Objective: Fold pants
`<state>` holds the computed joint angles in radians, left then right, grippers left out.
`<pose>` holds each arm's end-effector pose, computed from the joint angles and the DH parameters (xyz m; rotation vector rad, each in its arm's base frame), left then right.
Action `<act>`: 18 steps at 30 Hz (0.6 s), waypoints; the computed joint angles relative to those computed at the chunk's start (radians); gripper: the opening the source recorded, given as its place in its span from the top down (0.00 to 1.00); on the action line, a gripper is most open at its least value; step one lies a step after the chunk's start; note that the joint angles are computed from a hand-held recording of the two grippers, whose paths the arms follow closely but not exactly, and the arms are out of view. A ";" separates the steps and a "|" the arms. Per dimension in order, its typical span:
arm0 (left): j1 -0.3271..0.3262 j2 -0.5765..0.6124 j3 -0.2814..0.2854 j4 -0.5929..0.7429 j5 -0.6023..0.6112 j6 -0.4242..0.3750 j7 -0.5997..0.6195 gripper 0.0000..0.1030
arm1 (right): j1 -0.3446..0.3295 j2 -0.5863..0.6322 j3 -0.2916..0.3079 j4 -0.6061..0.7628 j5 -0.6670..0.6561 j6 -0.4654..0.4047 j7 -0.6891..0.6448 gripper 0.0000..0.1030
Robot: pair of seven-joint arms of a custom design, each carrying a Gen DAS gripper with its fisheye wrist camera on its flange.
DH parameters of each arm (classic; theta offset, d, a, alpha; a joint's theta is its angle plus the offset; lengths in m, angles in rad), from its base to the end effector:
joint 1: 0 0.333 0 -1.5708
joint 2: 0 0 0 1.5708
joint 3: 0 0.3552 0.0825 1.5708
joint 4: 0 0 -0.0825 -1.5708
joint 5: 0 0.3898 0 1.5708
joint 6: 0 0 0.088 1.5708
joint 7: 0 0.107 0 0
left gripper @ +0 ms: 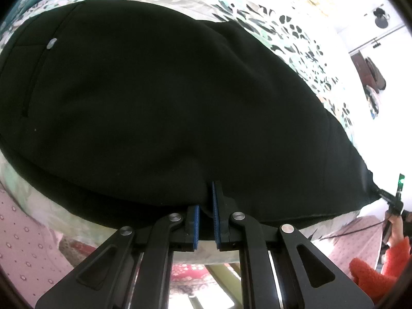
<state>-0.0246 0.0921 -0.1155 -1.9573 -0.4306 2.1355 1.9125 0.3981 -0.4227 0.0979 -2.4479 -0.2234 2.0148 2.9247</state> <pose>0.5893 -0.0995 0.4778 1.7755 -2.3179 0.5178 0.3600 0.1831 0.4869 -1.2100 2.8546 -0.3752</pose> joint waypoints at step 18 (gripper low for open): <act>0.038 -0.008 0.012 0.014 -0.101 -0.097 -0.017 0.93 | -0.001 0.029 0.002 0.029 0.006 -0.040 -0.005 0.88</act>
<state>0.0134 0.0843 -0.1035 -1.9435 -0.5321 2.0387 1.8950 0.3973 -0.3938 0.1001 -2.4192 -0.2173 1.9747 2.9200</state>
